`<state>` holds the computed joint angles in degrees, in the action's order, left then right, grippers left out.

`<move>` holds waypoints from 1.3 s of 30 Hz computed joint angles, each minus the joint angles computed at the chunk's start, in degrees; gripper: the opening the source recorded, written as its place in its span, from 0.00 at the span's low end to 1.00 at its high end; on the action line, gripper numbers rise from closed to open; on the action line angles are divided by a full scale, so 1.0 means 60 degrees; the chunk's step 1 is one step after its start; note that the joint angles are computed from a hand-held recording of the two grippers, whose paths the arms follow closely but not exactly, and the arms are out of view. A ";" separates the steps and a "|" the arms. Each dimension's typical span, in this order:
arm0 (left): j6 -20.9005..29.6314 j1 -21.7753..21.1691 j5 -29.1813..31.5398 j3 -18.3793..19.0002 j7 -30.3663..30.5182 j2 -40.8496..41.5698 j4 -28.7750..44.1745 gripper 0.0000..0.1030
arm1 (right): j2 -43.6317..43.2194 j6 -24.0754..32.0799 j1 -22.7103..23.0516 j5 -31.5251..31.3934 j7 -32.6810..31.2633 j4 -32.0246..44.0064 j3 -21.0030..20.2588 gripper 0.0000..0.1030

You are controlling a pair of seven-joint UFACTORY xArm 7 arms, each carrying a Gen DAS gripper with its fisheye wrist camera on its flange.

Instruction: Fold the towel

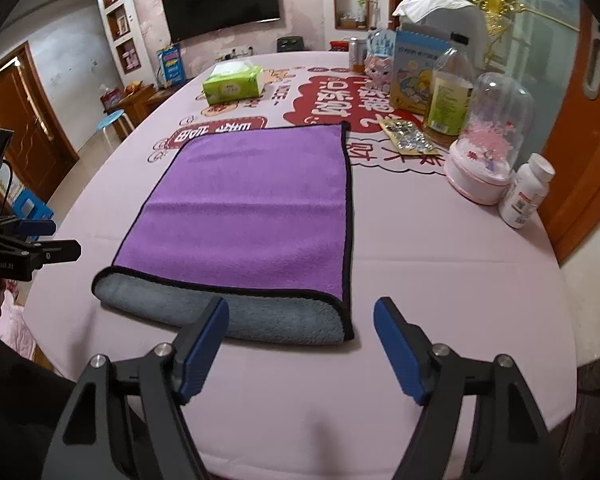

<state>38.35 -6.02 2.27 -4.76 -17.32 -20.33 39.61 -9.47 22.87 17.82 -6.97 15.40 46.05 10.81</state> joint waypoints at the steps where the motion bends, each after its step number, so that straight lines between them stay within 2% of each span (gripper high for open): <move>1: -0.0027 0.0015 0.0037 -0.0014 -0.0024 0.0092 0.0009 0.99 | 0.0089 -0.0018 0.0033 0.0117 -0.0228 0.0023 -0.0075 0.70; 6: -0.0050 -0.0011 -0.0005 0.0006 -0.0098 0.0573 0.0076 0.98 | 0.0614 0.0185 0.0043 0.0718 -0.1262 0.0275 -0.0334 0.58; 16: 0.0028 -0.0119 -0.0579 0.0197 -0.0116 0.1351 0.0275 0.90 | 0.1374 0.0531 -0.0095 0.1735 -0.2679 0.0622 -0.0447 0.48; 19: -0.0053 -0.0198 -0.1085 0.0323 0.0237 0.1498 0.0305 0.83 | 0.1566 0.0620 -0.0134 0.2099 -0.3015 0.0742 -0.0443 0.43; 24: -0.0116 -0.0233 -0.1795 0.0405 0.0654 0.1666 0.0261 0.64 | 0.1737 0.0636 -0.0135 0.2187 -0.3138 0.0800 -0.0383 0.36; 31: -0.0146 -0.0209 -0.2294 0.0445 0.1008 0.1798 0.0229 0.45 | 0.1673 0.0507 -0.0112 0.1660 -0.2479 0.0638 -0.0378 0.27; 39: -0.0084 -0.0179 -0.2340 0.0430 0.1169 0.1728 0.0252 0.23 | 0.1582 0.0444 -0.0118 0.1236 -0.1948 0.0526 -0.0379 0.17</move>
